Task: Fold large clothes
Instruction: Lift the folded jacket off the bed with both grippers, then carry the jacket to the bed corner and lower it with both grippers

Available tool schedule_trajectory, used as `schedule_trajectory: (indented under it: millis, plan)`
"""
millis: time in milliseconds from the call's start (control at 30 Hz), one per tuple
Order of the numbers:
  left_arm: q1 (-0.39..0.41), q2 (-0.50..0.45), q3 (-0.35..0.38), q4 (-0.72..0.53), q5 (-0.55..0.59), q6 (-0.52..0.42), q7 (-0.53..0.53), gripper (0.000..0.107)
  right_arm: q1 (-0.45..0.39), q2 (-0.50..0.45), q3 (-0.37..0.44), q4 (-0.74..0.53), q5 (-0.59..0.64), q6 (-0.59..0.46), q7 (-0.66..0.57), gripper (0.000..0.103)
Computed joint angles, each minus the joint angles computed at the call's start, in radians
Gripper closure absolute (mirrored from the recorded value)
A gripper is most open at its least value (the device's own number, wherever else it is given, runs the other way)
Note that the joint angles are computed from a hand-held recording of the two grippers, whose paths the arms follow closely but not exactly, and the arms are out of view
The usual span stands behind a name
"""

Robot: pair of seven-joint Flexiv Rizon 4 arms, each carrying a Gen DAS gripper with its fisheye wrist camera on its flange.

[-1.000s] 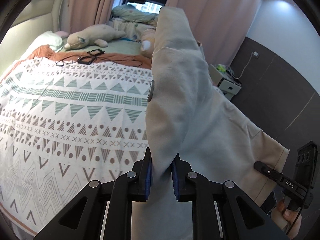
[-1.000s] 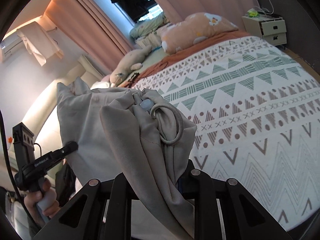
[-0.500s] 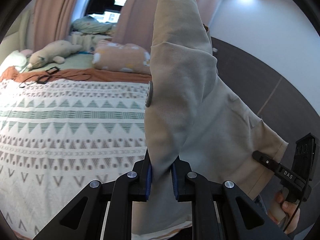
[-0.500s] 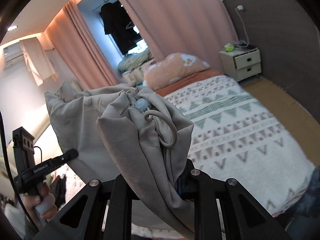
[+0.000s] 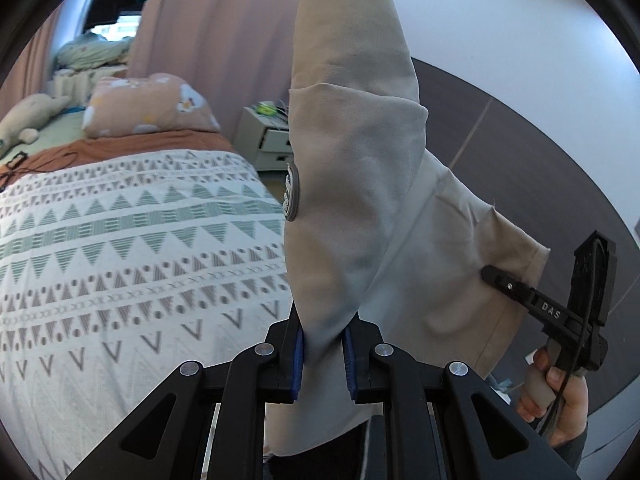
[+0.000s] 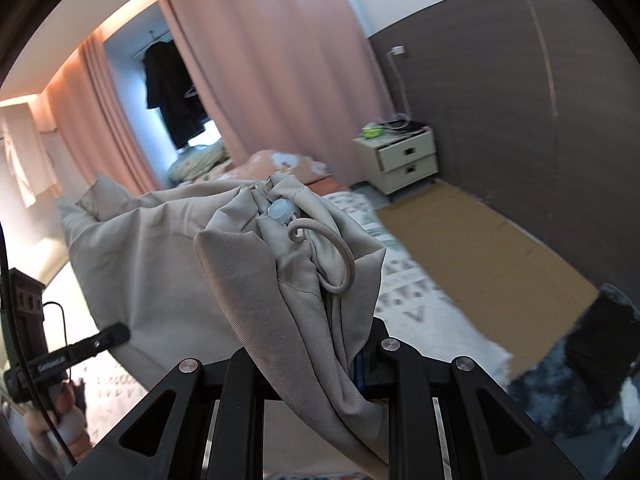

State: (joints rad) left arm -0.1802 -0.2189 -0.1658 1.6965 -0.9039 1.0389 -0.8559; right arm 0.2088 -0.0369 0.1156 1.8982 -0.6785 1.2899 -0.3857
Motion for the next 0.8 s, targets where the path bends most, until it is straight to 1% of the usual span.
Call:
schedule_trajectory:
  millis: [167,300,467,567,600,667,800]
  plan:
    - [-0.019,-0.033,-0.023,-0.028,0.008,-0.027,-0.002,0.09,-0.031,0.058,0.004,0.03,0.025,-0.065,-0.037,0.083]
    - [-0.019,-0.075,-0.031,-0.071,0.043,-0.076,-0.02,0.09,-0.045,0.048,0.003,0.008,0.048,-0.111,-0.079,0.083]
    - [-0.011,-0.175,-0.03,-0.179,0.146,-0.14,-0.092,0.09,-0.045,-0.022,-0.016,-0.041,0.11,-0.142,-0.139,0.083]
    - [-0.002,-0.259,-0.034,-0.272,0.207,-0.182,-0.145,0.09,-0.039,-0.076,-0.041,-0.067,0.085,-0.142,-0.122,0.083]
    - [0.006,-0.288,-0.043,-0.3,0.212,-0.188,-0.141,0.09,-0.037,-0.108,-0.047,-0.088,0.098,-0.137,-0.129,0.083]
    - [0.011,-0.347,-0.045,-0.372,0.249,-0.214,-0.168,0.09,-0.034,-0.156,-0.053,-0.121,0.144,-0.138,-0.163,0.083]
    - [0.019,-0.467,-0.048,-0.528,0.315,-0.273,-0.208,0.09,-0.016,-0.262,-0.072,-0.23,0.204,-0.198,-0.233,0.083]
